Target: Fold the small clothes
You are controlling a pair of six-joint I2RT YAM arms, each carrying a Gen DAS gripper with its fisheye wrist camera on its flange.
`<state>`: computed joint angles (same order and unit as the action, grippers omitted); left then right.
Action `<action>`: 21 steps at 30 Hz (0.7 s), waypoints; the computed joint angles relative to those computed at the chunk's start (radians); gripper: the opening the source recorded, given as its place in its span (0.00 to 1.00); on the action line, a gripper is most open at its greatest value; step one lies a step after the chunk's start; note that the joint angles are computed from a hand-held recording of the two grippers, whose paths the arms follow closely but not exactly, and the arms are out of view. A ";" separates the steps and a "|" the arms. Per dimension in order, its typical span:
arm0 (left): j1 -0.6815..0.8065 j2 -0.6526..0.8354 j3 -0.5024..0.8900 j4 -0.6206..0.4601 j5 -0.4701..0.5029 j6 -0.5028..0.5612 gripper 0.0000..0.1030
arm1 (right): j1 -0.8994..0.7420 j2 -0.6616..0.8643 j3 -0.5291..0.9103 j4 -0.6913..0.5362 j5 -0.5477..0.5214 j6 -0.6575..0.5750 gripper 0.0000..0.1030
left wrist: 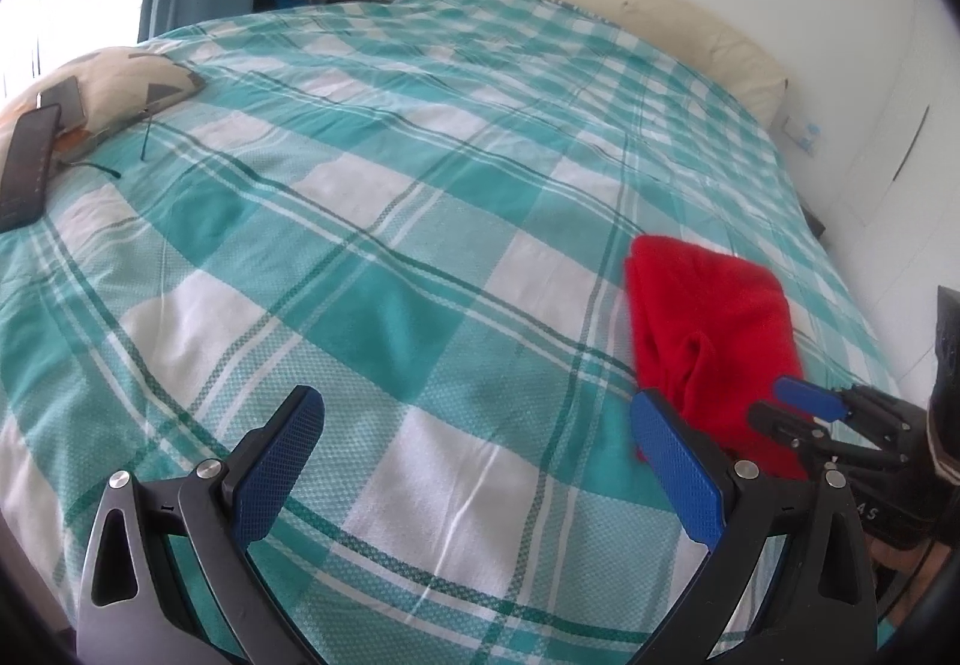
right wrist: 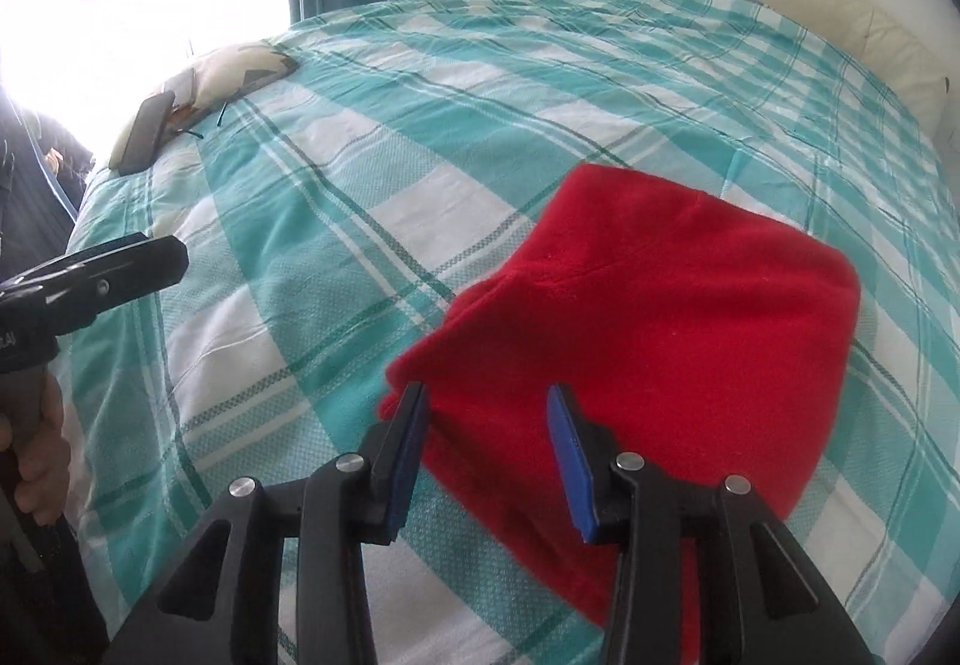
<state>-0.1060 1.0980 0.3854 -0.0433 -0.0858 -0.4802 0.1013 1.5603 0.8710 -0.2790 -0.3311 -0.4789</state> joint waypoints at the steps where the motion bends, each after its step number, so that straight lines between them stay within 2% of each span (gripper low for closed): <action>1: -0.001 -0.001 0.000 -0.001 0.002 0.000 0.99 | -0.028 -0.026 -0.005 -0.004 -0.012 -0.001 0.41; 5: -0.006 0.002 -0.001 0.000 0.006 -0.007 0.99 | -0.134 -0.078 -0.021 0.015 -0.025 -0.006 0.41; 9: -0.027 0.016 -0.001 0.005 -0.016 -0.011 0.99 | -0.182 -0.002 -0.026 0.019 -0.022 -0.004 0.41; 11: -0.031 0.025 -0.003 0.009 -0.023 -0.012 0.99 | -0.177 0.039 -0.069 0.078 0.017 -0.020 0.41; 14: -0.036 0.041 -0.004 0.016 -0.031 -0.020 0.99 | -0.190 0.040 -0.128 0.163 0.014 -0.024 0.42; 21: -0.064 0.064 0.006 0.013 -0.048 -0.019 0.99 | -0.222 -0.015 -0.131 0.101 -0.013 -0.050 0.42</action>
